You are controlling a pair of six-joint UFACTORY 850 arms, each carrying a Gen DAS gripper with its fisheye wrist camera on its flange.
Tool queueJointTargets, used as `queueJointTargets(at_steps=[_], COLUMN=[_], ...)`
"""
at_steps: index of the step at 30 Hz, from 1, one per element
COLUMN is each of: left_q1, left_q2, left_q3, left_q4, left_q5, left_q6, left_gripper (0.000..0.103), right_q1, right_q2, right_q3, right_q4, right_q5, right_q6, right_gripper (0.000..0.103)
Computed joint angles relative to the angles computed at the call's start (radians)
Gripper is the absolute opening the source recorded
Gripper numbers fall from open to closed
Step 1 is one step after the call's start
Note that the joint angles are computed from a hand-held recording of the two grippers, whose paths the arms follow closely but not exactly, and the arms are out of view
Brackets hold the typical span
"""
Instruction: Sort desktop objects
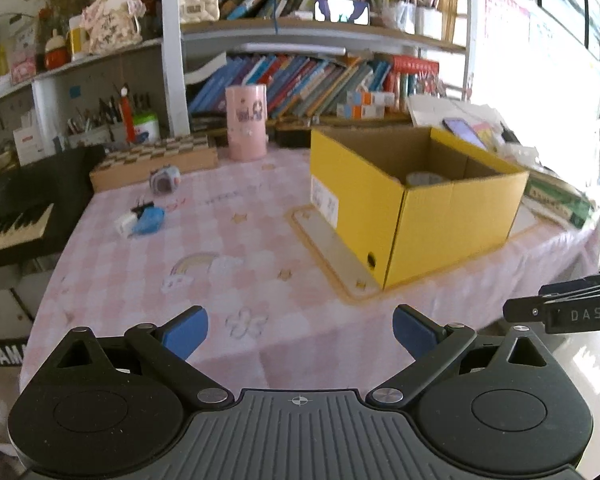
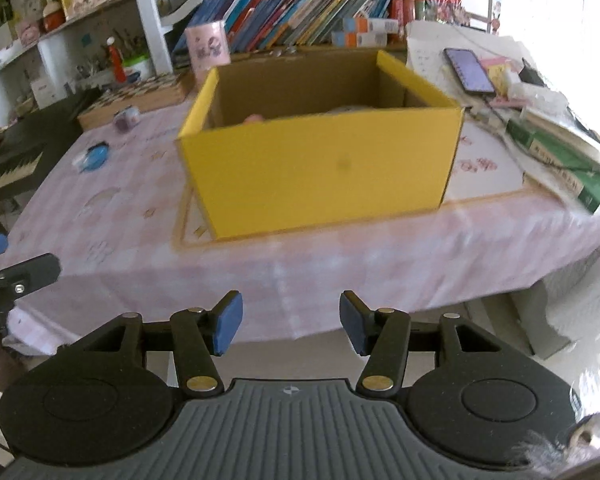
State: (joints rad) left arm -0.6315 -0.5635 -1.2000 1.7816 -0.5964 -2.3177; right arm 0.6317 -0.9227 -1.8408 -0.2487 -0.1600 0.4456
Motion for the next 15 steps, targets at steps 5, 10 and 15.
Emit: queueJointTargets(at_steps=[5,10,15], left_q1=[0.004,0.005,0.009], left_q2=[0.04,0.076,0.109], left_q3=[0.061,0.119,0.17], left_q4=[-0.005,-0.002,0.006], left_q5=[0.031,0.043,0.047], left_q6=[0.001,-0.005,-0.019], left_gripper=[0.1,0.1,0.1], right_q1=[0.035,0.061,0.085], right_q2=[0.023,0.026,0.025], right_q3=[0.047,0.06,0.066], right_q4=[-0.1,-0.018,0.13], right_q5=[0.008,0.001,-0.009], right_q6=[0.12,0.063,-0.079], right_gripper=[0.052,0.053,0.054])
